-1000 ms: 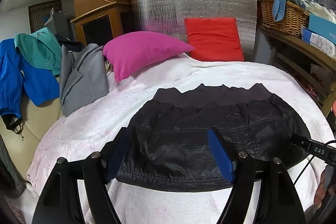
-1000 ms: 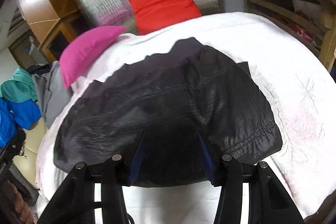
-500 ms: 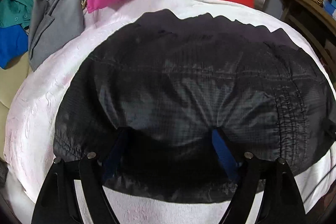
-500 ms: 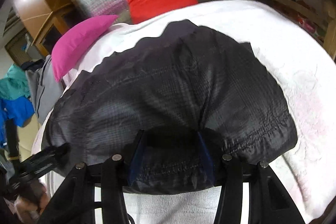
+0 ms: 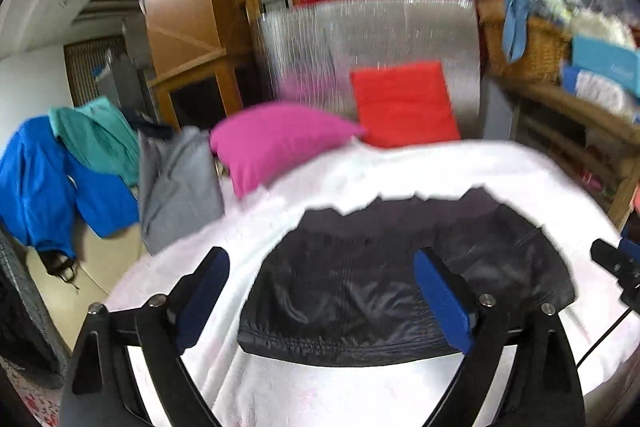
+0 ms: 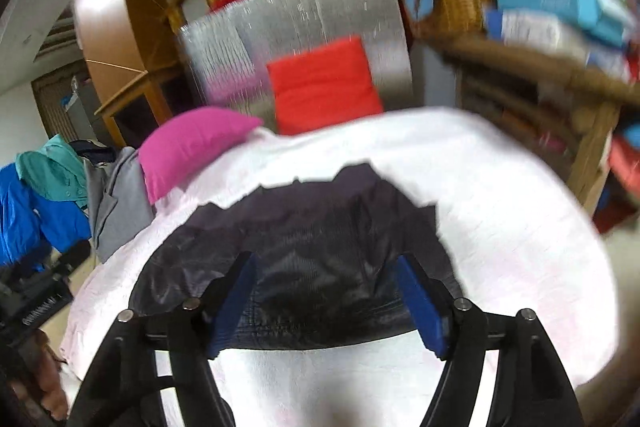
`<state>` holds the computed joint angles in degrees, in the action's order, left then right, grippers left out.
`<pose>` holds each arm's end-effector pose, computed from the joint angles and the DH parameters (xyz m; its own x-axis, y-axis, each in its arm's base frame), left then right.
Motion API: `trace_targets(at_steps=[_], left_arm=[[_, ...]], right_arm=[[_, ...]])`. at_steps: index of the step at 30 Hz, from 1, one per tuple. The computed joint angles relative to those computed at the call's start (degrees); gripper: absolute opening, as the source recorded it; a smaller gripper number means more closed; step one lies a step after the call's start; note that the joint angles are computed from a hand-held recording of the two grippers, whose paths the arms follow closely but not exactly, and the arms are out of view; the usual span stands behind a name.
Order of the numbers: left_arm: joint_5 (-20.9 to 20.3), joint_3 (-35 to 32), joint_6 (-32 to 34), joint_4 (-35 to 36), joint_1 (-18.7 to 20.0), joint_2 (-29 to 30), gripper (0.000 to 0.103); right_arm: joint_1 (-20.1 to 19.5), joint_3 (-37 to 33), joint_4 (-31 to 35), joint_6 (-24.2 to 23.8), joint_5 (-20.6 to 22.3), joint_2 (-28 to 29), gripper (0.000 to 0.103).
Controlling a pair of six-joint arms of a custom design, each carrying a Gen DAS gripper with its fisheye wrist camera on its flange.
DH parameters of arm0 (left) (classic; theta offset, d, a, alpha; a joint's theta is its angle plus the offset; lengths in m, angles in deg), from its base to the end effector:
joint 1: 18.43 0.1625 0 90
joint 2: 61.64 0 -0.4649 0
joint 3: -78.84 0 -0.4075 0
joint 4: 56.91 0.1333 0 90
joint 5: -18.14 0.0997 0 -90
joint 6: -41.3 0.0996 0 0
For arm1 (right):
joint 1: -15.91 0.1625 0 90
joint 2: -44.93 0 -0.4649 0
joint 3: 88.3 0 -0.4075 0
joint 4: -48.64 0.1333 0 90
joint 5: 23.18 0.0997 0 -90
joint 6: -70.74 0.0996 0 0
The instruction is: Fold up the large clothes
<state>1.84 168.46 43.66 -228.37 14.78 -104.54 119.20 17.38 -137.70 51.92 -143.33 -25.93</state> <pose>-0.4752 -0.5846 0.2161 -0.5825 -0.0462 -0.8115 0.7121 0.4524 -0.5369 0.2213 -0.5747 0.4156 -0.8573 0.0688 0.5103 -0.4080 0.5138 -0.7547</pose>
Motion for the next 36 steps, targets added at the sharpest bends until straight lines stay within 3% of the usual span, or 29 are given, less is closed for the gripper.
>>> trace_targets(at_steps=[6, 10, 13, 17, 20, 26, 28, 31, 36], left_arm=[[1.3, 3.7, 0.4, -4.4, -5.0, -3.5, 0.098], [4.3, 5.0, 5.8, -12.0, -8.1, -3.7, 0.099], [6.4, 5.6, 8.4, -15.1, -9.8, -4.0, 0.100], [8.0, 7.8, 5.6, -14.0, -11.6, -5.9, 0.101], [9.7, 8.4, 7.0, -16.0, -12.7, -6.3, 0.102], [11.0, 5.4, 23.0, -32.4, -13.6, -3.6, 0.102], [10.8, 5.6, 22.7, -32.5, -13.6, -3.8, 0.103], [10.7, 7.7, 15.5, -25.4, -13.5, -5.5, 0.103], [10.8, 8.6, 13.9, -24.0, -13.5, -6.1, 0.103]], right_arm=[[5.6, 4.0, -6.4, -4.8, -6.0, -3.9, 0.080], [9.3, 5.9, -8.9, -7.9, -10.4, -5.5, 0.084], [11.0, 7.1, -7.8, -7.8, -12.0, -6.9, 0.084], [12.5, 8.6, -8.3, -7.1, -13.3, -8.4, 0.085], [13.0, 9.3, -8.3, -6.3, -13.7, -9.2, 0.086], [13.0, 9.7, -7.5, -4.0, -12.9, -10.4, 0.086], [13.0, 9.5, -7.5, -4.1, -13.3, -10.1, 0.086], [13.0, 9.5, -7.2, -4.0, -13.1, -9.9, 0.086], [13.2, 9.7, -7.3, -3.8, -12.9, -9.8, 0.086]])
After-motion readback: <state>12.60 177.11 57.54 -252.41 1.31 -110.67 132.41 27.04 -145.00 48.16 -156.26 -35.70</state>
